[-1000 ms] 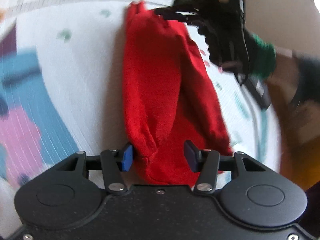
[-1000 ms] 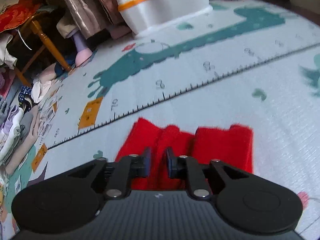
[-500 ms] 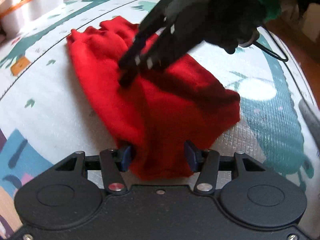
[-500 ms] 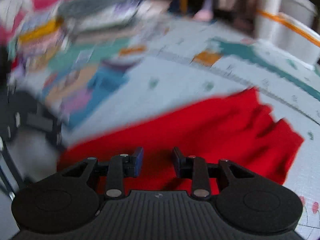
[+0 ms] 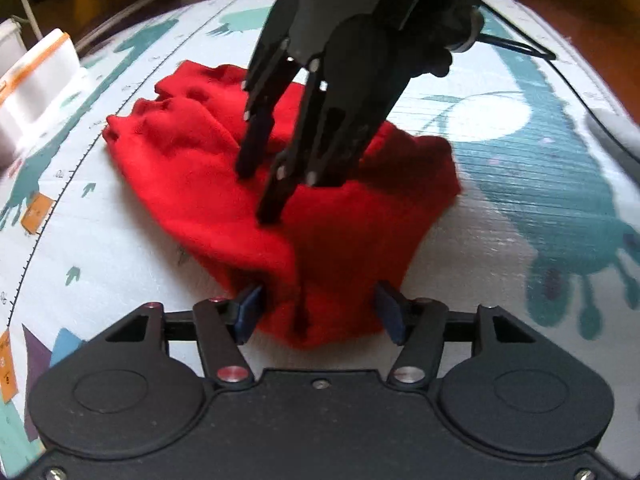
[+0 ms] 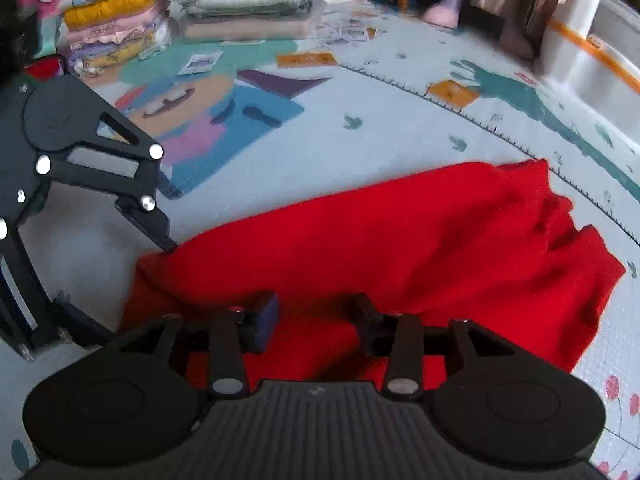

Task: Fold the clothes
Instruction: 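Fold the strip end with the right gripper over toward the left gripper, then release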

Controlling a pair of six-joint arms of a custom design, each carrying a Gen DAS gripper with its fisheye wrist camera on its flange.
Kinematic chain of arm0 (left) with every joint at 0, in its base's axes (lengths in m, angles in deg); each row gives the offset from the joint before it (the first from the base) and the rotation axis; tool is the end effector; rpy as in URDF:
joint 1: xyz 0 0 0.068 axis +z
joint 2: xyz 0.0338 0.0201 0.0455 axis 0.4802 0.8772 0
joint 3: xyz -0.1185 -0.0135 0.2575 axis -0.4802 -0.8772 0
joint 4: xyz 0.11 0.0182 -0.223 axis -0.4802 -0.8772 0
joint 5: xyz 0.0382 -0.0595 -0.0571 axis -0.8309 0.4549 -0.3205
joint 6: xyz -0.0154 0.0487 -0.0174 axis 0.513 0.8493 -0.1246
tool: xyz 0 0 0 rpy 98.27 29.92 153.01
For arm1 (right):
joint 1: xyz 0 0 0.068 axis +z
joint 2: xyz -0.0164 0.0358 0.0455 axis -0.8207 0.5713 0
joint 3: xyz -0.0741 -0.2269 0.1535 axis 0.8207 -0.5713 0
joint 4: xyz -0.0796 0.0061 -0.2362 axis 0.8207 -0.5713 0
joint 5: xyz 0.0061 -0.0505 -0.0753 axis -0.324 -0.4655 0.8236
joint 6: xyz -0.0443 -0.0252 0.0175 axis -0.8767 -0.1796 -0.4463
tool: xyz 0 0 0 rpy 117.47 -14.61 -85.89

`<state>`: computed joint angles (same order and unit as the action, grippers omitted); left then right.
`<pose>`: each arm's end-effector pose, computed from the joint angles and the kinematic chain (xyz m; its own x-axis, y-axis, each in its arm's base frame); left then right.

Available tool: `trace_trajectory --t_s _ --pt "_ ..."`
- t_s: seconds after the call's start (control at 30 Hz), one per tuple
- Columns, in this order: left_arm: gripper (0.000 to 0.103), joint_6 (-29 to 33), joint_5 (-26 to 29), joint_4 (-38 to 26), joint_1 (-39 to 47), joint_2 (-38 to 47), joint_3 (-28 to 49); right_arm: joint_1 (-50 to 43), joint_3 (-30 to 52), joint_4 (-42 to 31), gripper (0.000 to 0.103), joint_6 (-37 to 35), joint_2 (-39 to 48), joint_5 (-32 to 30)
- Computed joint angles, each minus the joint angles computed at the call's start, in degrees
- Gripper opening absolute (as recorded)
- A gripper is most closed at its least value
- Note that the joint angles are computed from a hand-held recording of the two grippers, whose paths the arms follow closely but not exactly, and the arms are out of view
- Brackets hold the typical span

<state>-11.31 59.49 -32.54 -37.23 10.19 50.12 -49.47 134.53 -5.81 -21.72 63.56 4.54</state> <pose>0.1053 -0.2015 0.1736 -0.6349 0.5520 -0.5406 0.5704 0.8068 0.1539 0.2799 0.0477 0.1691 -0.1306 -0.8111 -0.5702 -0.9878 0.1558 0.0046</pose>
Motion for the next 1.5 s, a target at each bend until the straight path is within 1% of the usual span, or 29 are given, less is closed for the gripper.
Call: trace_trajectory --t_s 0.07,0.1,0.13,0.2,0.27,0.3,0.33,0.37,0.43,0.5,0.6,0.67,0.73,0.8,0.83,0.87,0.93,1.0,1.1,1.13,1.17,1.2,1.27,1.33,1.43,1.5 --pt "0.057 1.37 -3.87 -4.31 -0.78 -3.03 1.45 -0.32 0.85 -1.08 0.043 0.88 -0.47 -0.03" --pt "0.057 1.65 -5.25 -4.47 -0.74 -4.36 1.52 -0.90 0.77 -1.31 0.043 0.76 -1.07 -1.60" --pt "0.057 1.66 -4.98 -3.08 0.18 -5.09 1.21 -1.35 0.58 -1.51 0.043 0.34 -1.71 -3.23" --pt "0.057 1.71 -3.82 0.25 2.21 -6.00 0.33 -0.84 -0.57 -0.88 0.043 -0.32 -2.90 -3.24" --pt "0.057 1.41 1.35 6.51 5.54 -2.43 -2.36 0.45 -0.79 -0.27 0.044 -0.52 -2.03 0.69" --pt "0.055 0.28 4.09 9.17 6.53 0.06 -3.62 0.69 -0.41 -0.52 0.045 -0.39 -1.53 2.01" --pt "0.056 -0.55 5.75 11.40 7.00 1.92 -4.59 0.14 0.41 -1.56 0.044 -0.24 -1.51 1.25" --pt "0.056 -0.86 4.81 12.36 6.21 1.86 -5.14 -0.41 1.26 -2.60 0.042 -0.09 -1.48 0.49" --pt "0.056 -1.46 3.10 13.74 4.82 1.61 -5.97 -1.39 2.74 -4.19 0.041 0.31 -1.50 -1.23" --pt "0.056 -1.99 2.48 12.10 4.58 0.18 -5.46 -1.60 3.02 -2.53 0.041 1.88 -2.06 -3.75" --pt "0.056 -2.56 -0.55 9.37 2.21 -2.58 -4.78 0.39 3.10 5.27 0.041 9.04 -1.86 -4.73" --pt "0.056 -2.61 -2.68 8.28 0.89 -3.17 -4.07 1.67 3.54 11.03 0.041 13.36 -0.04 -4.33" --pt "0.056 -2.74 -1.51 9.96 1.38 -2.02 -4.28 3.10 4.89 14.47 0.042 15.65 3.35 -1.55" --pt "0.056 -2.13 0.70 12.60 1.90 0.82 -5.14 4.17 7.51 13.99 0.045 16.26 7.66 2.36" --pt "0.061 -1.49 1.90 14.00 2.14 2.58 -5.59 3.94 7.46 14.57 0.045 16.32 8.18 1.56" --pt "0.061 -1.12 2.71 14.80 2.31 3.58 -5.83 3.76 7.04 15.27 0.045 16.26 8.12 0.82" --pt "0.061 -1.72 2.49 13.55 2.27 1.70 -5.48 3.54 4.82 16.99 0.042 15.64 5.70 -0.37" --pt "0.061 -2.26 2.54 12.57 2.36 0.36 -5.13 3.38 3.14 18.22 0.043 15.23 3.94 -1.13" --pt "0.062 -2.23 4.60 13.90 3.25 2.89 -5.27 3.59 4.25 16.93 0.045 16.14 6.13 0.83" --pt "0.064 -1.81 3.42 14.63 2.23 3.66 -5.56 3.65 5.13 16.33 0.045 17.02 6.44 0.65" --pt "0.064 -1.71 2.59 14.82 1.46 4.11 -5.61 3.72 6.02 15.73 0.043 17.89 6.76 0.46" --pt "0.064 -2.29 2.69 14.00 1.38 3.80 -5.21 3.79 6.71 15.64 0.043 18.85 6.97 0.13" --pt "0.064 -2.94 3.27 13.67 1.46 3.64 -4.83 4.02 7.40 17.68 0.043 21.47 7.23 -0.74" --pt "0.064 -2.64 2.52 13.77 1.05 4.30 -4.60 4.74 8.63 20.27 0.042 25.86 8.47 -0.21" --pt "0.064 -2.65 2.55 13.69 0.91 4.60 -4.20 6.20 11.92 22.88 0.041 30.50 11.95 2.71" --pt "0.064 -2.80 2.28 13.63 0.77 4.78 -3.99 7.34 14.81 22.70 0.042 30.62 15.08 5.90"
